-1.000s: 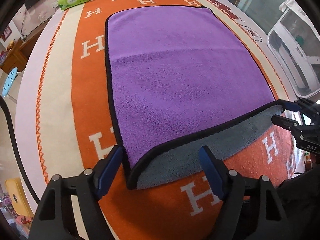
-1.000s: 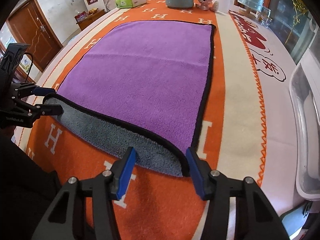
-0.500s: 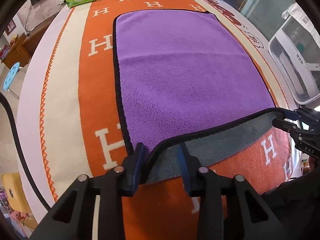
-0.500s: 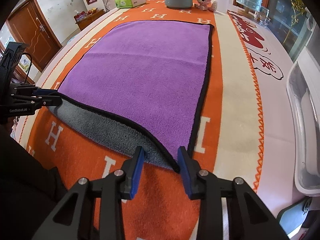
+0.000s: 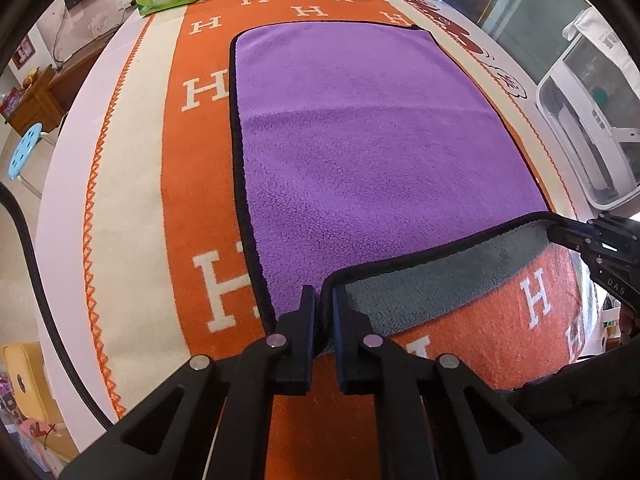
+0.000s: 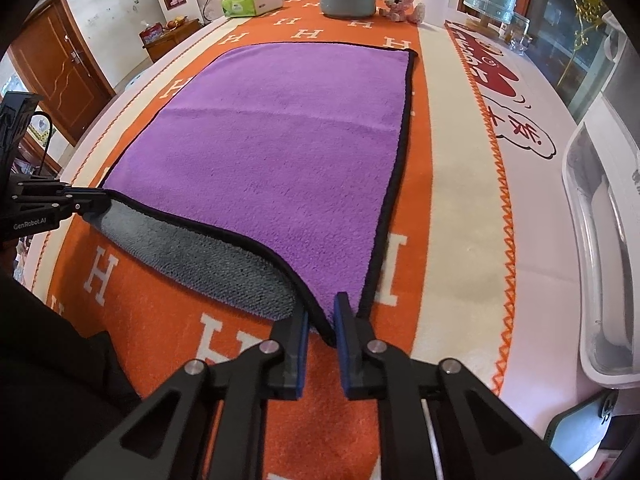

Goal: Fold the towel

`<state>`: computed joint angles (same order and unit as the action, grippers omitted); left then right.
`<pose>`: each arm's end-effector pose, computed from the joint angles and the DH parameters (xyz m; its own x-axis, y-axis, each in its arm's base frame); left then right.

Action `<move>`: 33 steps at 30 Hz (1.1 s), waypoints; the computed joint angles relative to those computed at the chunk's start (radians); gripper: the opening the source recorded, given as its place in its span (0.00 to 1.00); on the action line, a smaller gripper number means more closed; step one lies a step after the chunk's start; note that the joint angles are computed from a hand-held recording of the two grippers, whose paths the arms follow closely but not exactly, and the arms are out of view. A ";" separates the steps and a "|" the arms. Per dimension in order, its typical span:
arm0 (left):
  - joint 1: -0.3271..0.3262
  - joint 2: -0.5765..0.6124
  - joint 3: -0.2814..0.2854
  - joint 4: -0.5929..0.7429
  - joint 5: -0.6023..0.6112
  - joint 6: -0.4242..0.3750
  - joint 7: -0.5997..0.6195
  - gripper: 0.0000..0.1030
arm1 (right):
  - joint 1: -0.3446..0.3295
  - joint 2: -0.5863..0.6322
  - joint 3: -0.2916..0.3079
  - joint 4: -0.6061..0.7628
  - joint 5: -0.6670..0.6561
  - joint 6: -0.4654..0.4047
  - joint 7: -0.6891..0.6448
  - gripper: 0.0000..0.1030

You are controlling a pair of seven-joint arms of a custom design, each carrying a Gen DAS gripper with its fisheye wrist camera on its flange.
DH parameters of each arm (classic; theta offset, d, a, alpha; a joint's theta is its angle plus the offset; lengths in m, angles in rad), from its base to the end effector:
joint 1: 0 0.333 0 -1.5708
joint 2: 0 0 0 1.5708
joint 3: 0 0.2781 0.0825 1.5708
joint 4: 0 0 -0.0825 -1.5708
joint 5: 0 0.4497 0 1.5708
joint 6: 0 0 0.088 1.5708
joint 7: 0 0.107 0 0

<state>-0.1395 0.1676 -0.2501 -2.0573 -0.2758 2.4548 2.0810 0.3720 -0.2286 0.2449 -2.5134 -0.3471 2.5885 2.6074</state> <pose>0.5971 -0.2440 0.3045 -0.6523 -0.7474 0.1258 -0.7431 0.5980 -0.3004 0.4282 0.3060 0.3100 -0.1373 -0.9893 -0.0489 -0.9112 0.1455 -0.3855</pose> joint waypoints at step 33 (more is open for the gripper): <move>-0.018 -0.072 0.022 0.069 -0.081 0.087 0.120 0.05 | -0.070 -0.048 0.023 0.102 -0.181 -0.083 0.087 0.05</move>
<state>-0.1578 0.0951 -0.2279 -1.9880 -0.3570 2.5415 2.2007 0.3015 -0.2768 0.2681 -2.4119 -0.5278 2.5058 2.6948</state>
